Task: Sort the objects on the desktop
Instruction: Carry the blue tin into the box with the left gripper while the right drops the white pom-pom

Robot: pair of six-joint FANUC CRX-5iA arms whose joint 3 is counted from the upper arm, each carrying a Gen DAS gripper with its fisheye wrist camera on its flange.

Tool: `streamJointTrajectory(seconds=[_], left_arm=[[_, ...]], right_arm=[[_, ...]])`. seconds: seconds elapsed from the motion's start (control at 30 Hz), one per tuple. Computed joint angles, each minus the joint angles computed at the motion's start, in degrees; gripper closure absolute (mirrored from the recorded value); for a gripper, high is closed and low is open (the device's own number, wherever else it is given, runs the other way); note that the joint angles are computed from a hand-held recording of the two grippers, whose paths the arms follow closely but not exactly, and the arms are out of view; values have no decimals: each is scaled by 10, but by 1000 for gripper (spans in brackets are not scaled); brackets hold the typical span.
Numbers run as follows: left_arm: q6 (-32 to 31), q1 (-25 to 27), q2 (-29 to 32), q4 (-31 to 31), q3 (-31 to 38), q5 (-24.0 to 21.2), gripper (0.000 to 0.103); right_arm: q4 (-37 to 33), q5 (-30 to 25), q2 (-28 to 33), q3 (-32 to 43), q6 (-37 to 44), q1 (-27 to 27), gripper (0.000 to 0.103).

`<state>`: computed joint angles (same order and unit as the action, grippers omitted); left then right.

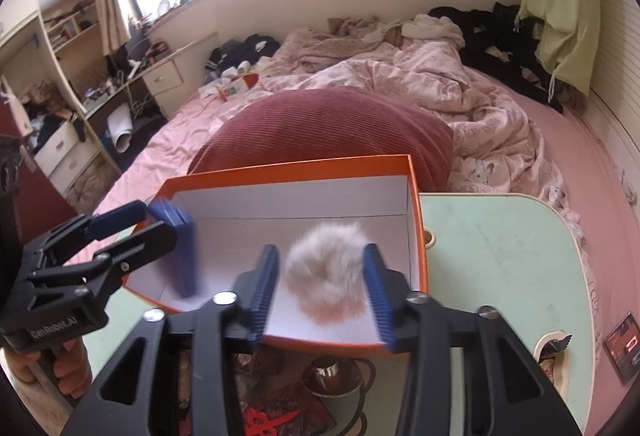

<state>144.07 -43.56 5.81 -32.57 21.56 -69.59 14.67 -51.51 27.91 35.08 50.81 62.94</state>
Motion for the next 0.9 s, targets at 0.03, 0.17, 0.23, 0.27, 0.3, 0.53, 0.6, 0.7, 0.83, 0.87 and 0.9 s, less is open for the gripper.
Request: streamJointTrajectory(seconds=[0.03,0.17,0.23,0.27,0.3,0.53,0.6,0.7,0.83,0.87,0.9], left_arm=[[10,-2,-10,-1,-12,13,36],[63,-40,-54,-46,-55,38,24],[74,-65,-60,-75,-53,16,23],[77,-79,-60,-86,-50,0,23],[78,-92,-62,-92,-50,-12,23],[114,-175,-75,-118,-71,-96,23],[129,-197,-67,-130,-75,-130,23],[129,-183,-65,-83,-96,-130,23],[116,-164,-54,-46,-107,-112,23],[117,-168,-48,-55,-103,-118,18],[121,-168,-48,-56,-106,-113,13]], right_arm=[[7,35,-18,-34,-12,0,40],[81,88,-69,-126,-69,16,35],[114,103,-98,-173,-88,29,34],[127,104,-109,-191,-97,36,33],[142,107,-123,-213,-109,44,31],[183,53,-206,-337,-165,105,20],[190,41,-221,-367,-171,122,20],[215,15,-223,-396,-174,146,20],[298,55,-237,-462,-279,146,0],[302,64,-239,-468,-278,143,0],[305,70,-239,-471,-279,141,0]])
